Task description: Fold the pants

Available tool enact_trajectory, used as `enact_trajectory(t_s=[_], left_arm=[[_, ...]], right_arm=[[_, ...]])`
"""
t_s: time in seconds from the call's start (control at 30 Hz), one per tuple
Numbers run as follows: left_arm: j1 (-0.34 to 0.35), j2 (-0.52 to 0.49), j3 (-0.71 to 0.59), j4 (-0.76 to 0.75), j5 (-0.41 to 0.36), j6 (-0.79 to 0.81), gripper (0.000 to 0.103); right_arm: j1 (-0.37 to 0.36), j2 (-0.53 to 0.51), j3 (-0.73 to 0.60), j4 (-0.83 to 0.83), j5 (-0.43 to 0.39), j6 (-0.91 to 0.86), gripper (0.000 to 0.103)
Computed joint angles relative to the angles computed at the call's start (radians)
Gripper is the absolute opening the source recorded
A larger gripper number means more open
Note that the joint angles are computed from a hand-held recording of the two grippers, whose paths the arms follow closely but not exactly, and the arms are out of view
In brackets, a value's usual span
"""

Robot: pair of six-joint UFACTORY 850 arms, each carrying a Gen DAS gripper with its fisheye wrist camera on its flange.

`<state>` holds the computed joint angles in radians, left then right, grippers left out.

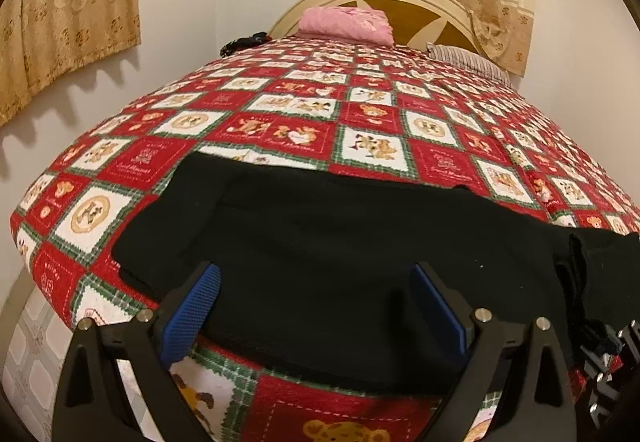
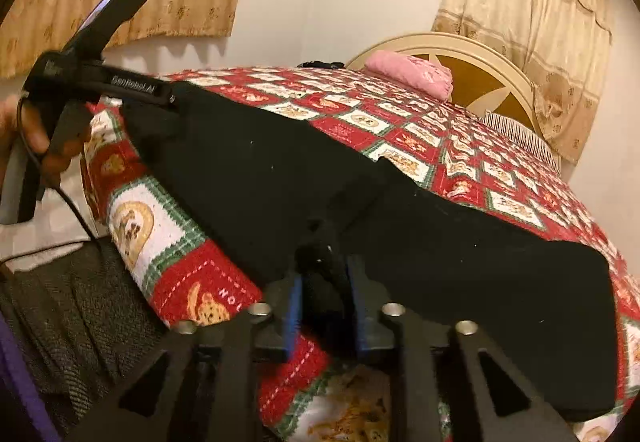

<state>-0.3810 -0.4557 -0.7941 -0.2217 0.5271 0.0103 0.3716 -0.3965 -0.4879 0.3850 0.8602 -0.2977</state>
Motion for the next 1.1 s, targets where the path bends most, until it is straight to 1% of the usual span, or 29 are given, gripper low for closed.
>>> enact_trajectory(t_s=[0.03, 0.07, 0.1, 0.13, 0.17, 0.2, 0.27, 0.3, 0.37, 0.4, 0.43, 0.5, 0.57, 0.6, 0.63, 0.67, 0.73, 0.77, 0.8, 0.83, 0.9, 0.97, 1.0, 1.03, 1.1], left_arm=[[-0.004, 0.001, -0.002, 0.008, 0.003, -0.003, 0.098], [-0.006, 0.002, -0.004, 0.024, 0.004, -0.013, 0.098], [-0.010, 0.004, -0.006, 0.053, 0.004, -0.031, 0.098], [-0.016, 0.007, -0.008, 0.088, 0.006, -0.049, 0.098], [-0.025, 0.010, -0.010, 0.120, 0.010, -0.063, 0.098], [-0.035, 0.013, -0.013, 0.151, 0.015, -0.076, 0.098], [-0.056, 0.021, -0.019, 0.221, 0.028, -0.106, 0.098], [-0.070, 0.025, -0.023, 0.253, 0.035, -0.119, 0.098], [-0.097, 0.028, -0.036, 0.323, 0.043, -0.159, 0.098], [-0.107, 0.030, -0.040, 0.369, 0.043, -0.193, 0.098], [-0.121, 0.029, -0.052, 0.433, 0.038, -0.247, 0.098], [-0.154, 0.012, -0.080, 0.546, 0.027, -0.360, 0.098], [-0.187, -0.014, -0.110, 0.603, 0.011, -0.420, 0.098], [-0.206, -0.028, -0.124, 0.604, 0.001, -0.420, 0.098], [-0.221, -0.040, -0.134, 0.597, -0.007, -0.406, 0.098], [-0.239, -0.054, -0.144, 0.563, -0.015, -0.365, 0.098], [-0.272, -0.088, -0.170, 0.415, -0.061, -0.217, 0.098], [-0.282, -0.107, -0.186, 0.335, -0.095, -0.143, 0.098], [-0.286, -0.135, -0.215, 0.285, -0.150, -0.097, 0.098], [-0.284, -0.148, -0.224, 0.277, -0.166, -0.093, 0.098], [-0.278, -0.132, -0.197, 0.302, -0.126, -0.111, 0.098], [-0.272, -0.116, -0.191, 0.329, -0.150, -0.120, 0.098], [-0.268, -0.113, -0.188, 0.349, -0.149, -0.139, 0.098], [-0.258, -0.102, -0.176, 0.377, -0.143, -0.173, 0.098], [-0.240, -0.091, -0.160, 0.438, -0.124, -0.252, 0.098]], right_arm=[[-0.020, 0.039, 0.017, -0.073, -0.037, 0.074, 0.038], [-0.050, 0.066, 0.038, -0.177, -0.037, 0.179, 0.040], [-0.084, 0.108, 0.068, -0.282, -0.024, 0.284, 0.043], [-0.124, 0.144, 0.096, -0.382, 0.002, 0.388, 0.043], [-0.159, 0.181, 0.120, -0.439, 0.021, 0.453, 0.043], [-0.198, 0.227, 0.150, -0.455, 0.043, 0.483, 0.043], [-0.257, 0.290, 0.184, -0.405, 0.054, 0.497, 0.043], [-0.291, 0.313, 0.191, -0.361, 0.037, 0.494, 0.042], [-0.344, 0.324, 0.181, -0.250, -0.012, 0.455, 0.024], [-0.373, 0.317, 0.174, -0.227, -0.024, 0.453, 0.016], [-0.400, 0.298, 0.160, -0.215, -0.035, 0.452, 0.016], [-0.425, 0.261, 0.133, -0.198, -0.056, 0.439, 0.016], [-0.429, 0.208, 0.097, -0.140, -0.066, 0.403, 0.016], [-0.431, 0.172, 0.074, -0.105, -0.078, 0.395, 0.016], [-0.441, 0.140, 0.052, -0.112, -0.091, 0.409, 0.016], [-0.449, 0.125, 0.052, -0.125, -0.080, 0.421, 0.015], [-0.444, 0.105, 0.038, -0.097, -0.071, 0.398, 0.015], [-0.437, 0.108, 0.038, -0.083, -0.074, 0.389, 0.015], [-0.437, 0.110, 0.040, -0.082, -0.073, 0.389, 0.015], [-0.443, 0.109, 0.040, -0.098, -0.073, 0.400, 0.015], [-0.455, 0.133, 0.061, -0.147, -0.059, 0.451, 0.015], [-0.450, 0.182, 0.120, -0.170, 0.025, 0.507, 0.015], [-0.437, 0.206, 0.150, -0.172, 0.072, 0.509, 0.016], [-0.424, 0.224, 0.167, -0.169, 0.086, 0.490, 0.016], [-0.387, 0.246, 0.182, -0.133, 0.057, 0.416, 0.016]])
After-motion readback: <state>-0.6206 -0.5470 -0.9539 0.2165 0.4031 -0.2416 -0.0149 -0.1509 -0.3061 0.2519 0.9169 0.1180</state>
